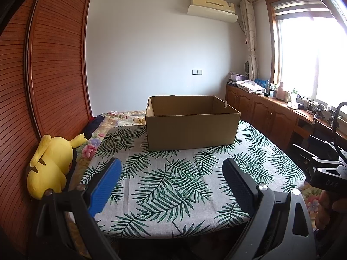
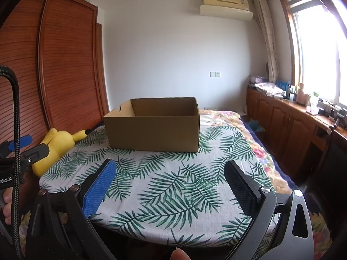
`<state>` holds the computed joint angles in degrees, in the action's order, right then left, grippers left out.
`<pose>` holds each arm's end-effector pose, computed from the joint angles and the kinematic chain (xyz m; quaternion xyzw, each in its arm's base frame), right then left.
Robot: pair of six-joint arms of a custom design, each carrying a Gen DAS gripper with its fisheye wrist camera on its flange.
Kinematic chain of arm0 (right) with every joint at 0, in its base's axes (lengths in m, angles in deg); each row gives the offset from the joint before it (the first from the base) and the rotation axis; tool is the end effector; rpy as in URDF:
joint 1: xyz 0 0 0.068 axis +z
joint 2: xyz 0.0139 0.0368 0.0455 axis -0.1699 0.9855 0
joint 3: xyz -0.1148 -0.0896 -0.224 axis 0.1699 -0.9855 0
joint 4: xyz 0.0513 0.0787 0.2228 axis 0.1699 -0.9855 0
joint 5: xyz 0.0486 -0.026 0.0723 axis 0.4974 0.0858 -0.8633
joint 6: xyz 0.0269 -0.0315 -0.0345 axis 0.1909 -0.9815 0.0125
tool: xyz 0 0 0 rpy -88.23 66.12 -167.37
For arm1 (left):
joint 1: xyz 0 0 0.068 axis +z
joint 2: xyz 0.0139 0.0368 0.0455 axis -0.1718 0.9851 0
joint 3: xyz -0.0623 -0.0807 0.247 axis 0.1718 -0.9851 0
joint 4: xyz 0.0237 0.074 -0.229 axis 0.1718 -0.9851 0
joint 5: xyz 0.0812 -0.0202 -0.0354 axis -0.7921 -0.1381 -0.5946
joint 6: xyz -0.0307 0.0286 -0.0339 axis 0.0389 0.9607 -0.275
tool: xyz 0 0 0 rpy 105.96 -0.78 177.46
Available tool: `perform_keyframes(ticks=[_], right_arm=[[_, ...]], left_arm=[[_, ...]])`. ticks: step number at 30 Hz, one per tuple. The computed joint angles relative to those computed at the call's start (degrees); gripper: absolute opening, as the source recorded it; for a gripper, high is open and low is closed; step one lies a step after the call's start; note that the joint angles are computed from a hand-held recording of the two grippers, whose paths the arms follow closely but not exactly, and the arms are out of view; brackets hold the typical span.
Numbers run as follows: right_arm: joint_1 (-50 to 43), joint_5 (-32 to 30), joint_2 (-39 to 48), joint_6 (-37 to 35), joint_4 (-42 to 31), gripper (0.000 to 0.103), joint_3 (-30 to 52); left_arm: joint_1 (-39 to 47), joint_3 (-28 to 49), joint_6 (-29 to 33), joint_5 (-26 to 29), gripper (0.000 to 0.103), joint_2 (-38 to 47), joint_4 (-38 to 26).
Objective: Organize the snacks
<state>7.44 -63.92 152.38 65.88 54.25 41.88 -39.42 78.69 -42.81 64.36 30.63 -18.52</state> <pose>0.3022 0.0782 0.1871 0.0733 0.8327 -0.0458 0.5470 0.3285 -0.1820 0.1936 0.1603 0.8225 -0.1165 0.5331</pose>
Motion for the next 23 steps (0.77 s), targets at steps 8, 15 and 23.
perform_keyframes(ticks=[8,15,23], right_arm=[[0.09,0.1,0.04,-0.13,0.07,0.101,0.11],[0.51,0.17,-0.28,-0.17,-0.13,0.101,0.17],[0.74,0.47,-0.59,-0.44,-0.31,0.101,0.16]], left_arm=[[-0.09,-0.2,-0.05,-0.22,0.095,-0.21,0.09],[0.24,-0.22,-0.17,-0.13,0.095,-0.51,0.0],[0.43,-0.07,-0.11,0.03,0.095,-0.49,-0.06]])
